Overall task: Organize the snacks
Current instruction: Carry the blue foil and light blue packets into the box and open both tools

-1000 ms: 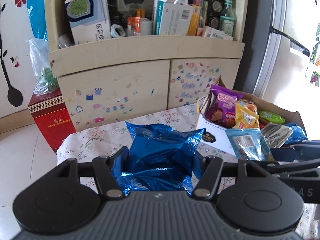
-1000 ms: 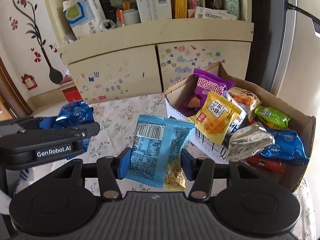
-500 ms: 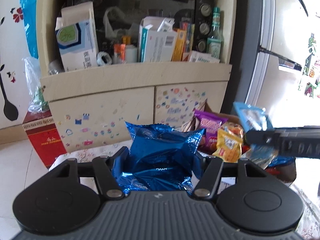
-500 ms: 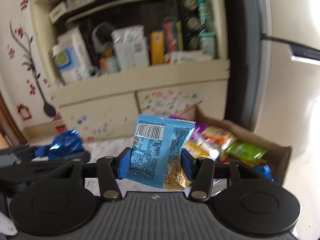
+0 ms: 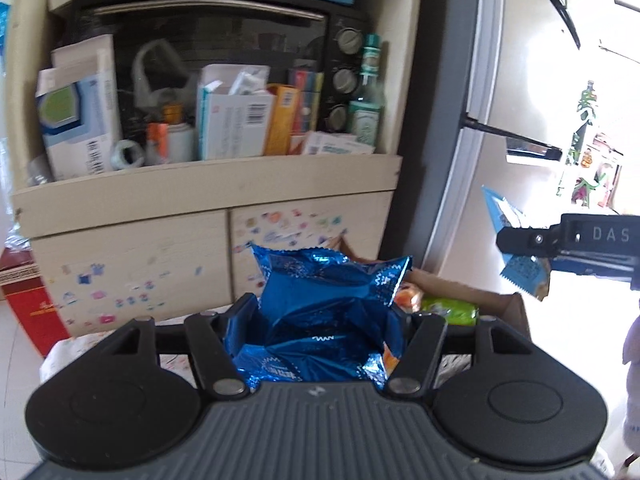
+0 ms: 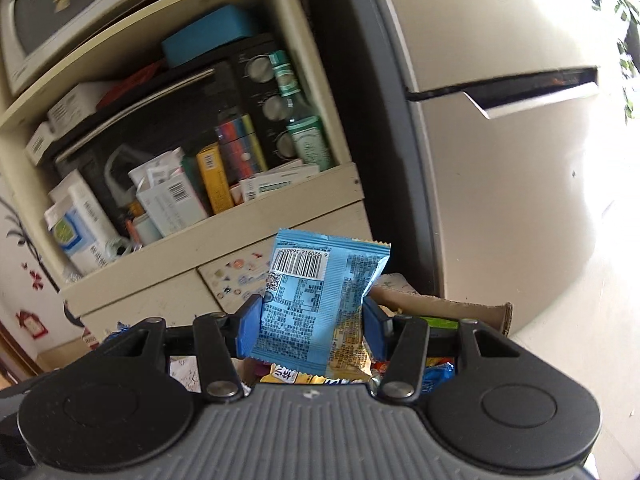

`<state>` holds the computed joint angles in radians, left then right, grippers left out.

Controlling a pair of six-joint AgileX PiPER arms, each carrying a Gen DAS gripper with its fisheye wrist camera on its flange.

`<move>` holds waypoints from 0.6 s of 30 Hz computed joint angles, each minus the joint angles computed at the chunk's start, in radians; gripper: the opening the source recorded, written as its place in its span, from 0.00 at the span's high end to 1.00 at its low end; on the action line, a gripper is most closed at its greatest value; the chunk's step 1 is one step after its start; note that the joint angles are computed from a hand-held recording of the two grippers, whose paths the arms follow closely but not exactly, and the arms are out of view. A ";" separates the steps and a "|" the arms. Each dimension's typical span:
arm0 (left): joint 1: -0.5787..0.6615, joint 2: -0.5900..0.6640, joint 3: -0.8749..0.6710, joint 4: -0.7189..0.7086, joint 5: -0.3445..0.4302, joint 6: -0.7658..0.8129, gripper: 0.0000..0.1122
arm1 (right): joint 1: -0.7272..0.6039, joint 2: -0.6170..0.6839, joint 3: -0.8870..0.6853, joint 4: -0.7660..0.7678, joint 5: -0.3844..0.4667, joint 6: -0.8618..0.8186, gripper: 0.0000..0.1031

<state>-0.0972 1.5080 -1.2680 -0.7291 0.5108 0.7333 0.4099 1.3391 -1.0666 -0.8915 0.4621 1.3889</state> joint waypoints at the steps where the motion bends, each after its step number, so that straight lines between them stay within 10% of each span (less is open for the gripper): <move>1: -0.018 0.014 -0.016 0.016 -0.010 -0.018 0.44 | -0.012 0.001 -0.002 0.019 -0.009 -0.010 0.43; 12: -0.169 0.350 -0.442 0.297 0.071 -0.386 0.33 | -0.112 0.093 -0.063 0.105 -0.025 0.005 0.39; 18: -0.170 0.336 -0.449 0.306 0.121 -0.379 0.14 | -0.162 0.079 -0.044 0.293 -0.072 -0.086 0.14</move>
